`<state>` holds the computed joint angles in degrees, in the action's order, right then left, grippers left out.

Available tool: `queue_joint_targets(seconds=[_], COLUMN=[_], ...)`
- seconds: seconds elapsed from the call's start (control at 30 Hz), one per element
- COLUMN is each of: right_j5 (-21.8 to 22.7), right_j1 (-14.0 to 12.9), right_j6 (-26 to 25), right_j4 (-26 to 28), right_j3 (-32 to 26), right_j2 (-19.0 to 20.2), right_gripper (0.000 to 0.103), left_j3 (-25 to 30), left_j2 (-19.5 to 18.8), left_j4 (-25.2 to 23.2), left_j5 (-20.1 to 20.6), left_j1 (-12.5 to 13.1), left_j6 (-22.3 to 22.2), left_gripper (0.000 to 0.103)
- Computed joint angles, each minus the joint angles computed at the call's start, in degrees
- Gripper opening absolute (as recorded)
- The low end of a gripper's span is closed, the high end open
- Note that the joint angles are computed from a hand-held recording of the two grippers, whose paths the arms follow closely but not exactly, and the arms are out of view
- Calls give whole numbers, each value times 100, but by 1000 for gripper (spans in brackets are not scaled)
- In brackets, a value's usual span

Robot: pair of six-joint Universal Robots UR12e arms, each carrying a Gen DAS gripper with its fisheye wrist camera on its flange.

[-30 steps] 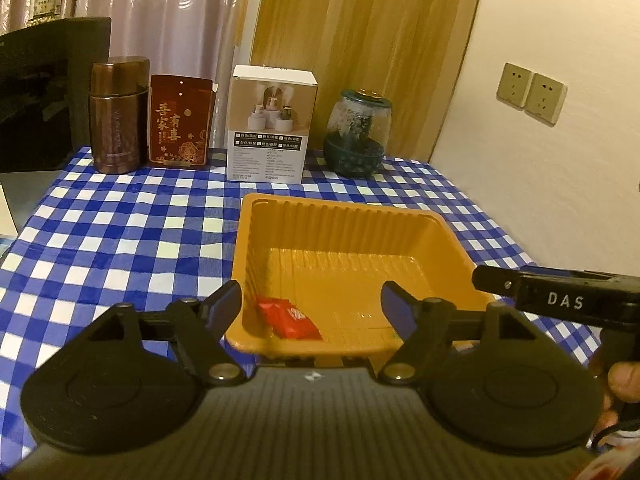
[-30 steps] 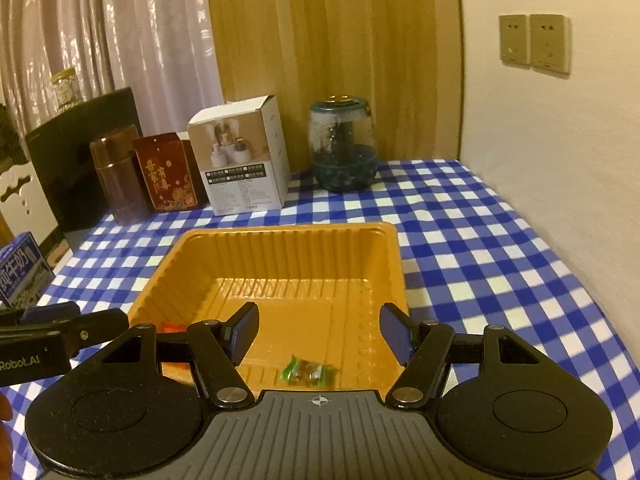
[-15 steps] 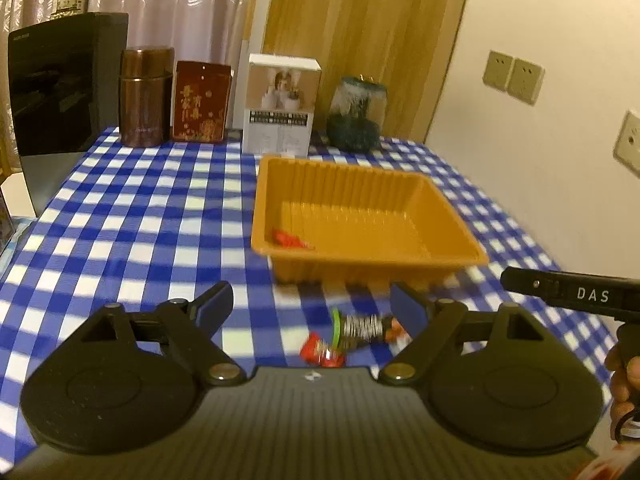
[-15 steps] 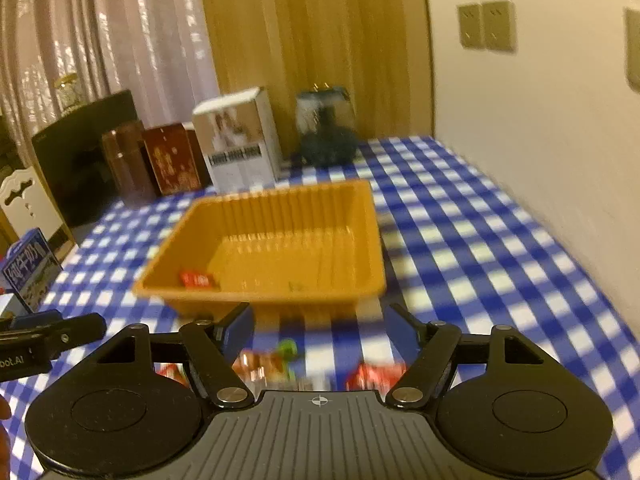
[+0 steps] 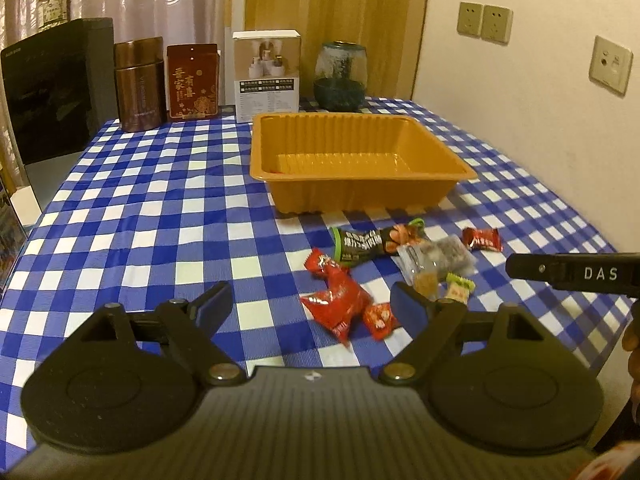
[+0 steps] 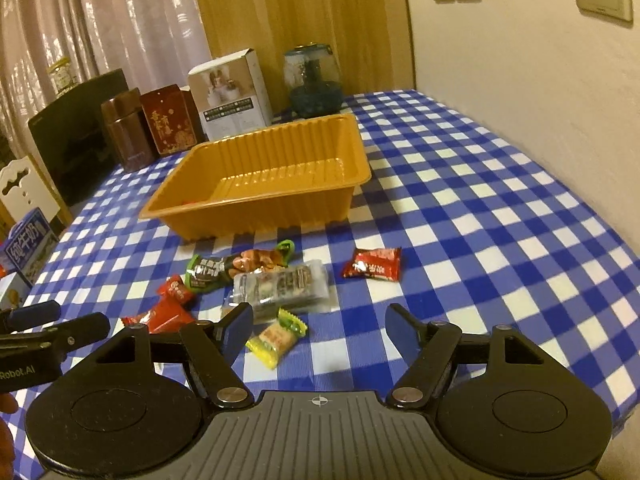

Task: Organize snacks
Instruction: 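Move both grippers back over the snack pile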

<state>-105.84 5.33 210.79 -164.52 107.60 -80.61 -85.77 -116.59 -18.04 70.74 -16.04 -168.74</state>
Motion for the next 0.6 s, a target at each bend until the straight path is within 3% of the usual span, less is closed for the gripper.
queue_joint_targets(seconds=[0.27, 0.6], right_j5=[245, 356], right_j1=[-18, -2], right_j6=[129, 327], right_j4=[1, 110], right_j3=[-32, -148], right_j2=[84, 298], right_gripper=[71, 52], left_j3=[-10, 145], left_j2=[-51, -201], left_j4=[7, -82], left_j5=[47, 86], left_j1=[-34, -27], left_j6=[282, 565], left_gripper=[84, 83])
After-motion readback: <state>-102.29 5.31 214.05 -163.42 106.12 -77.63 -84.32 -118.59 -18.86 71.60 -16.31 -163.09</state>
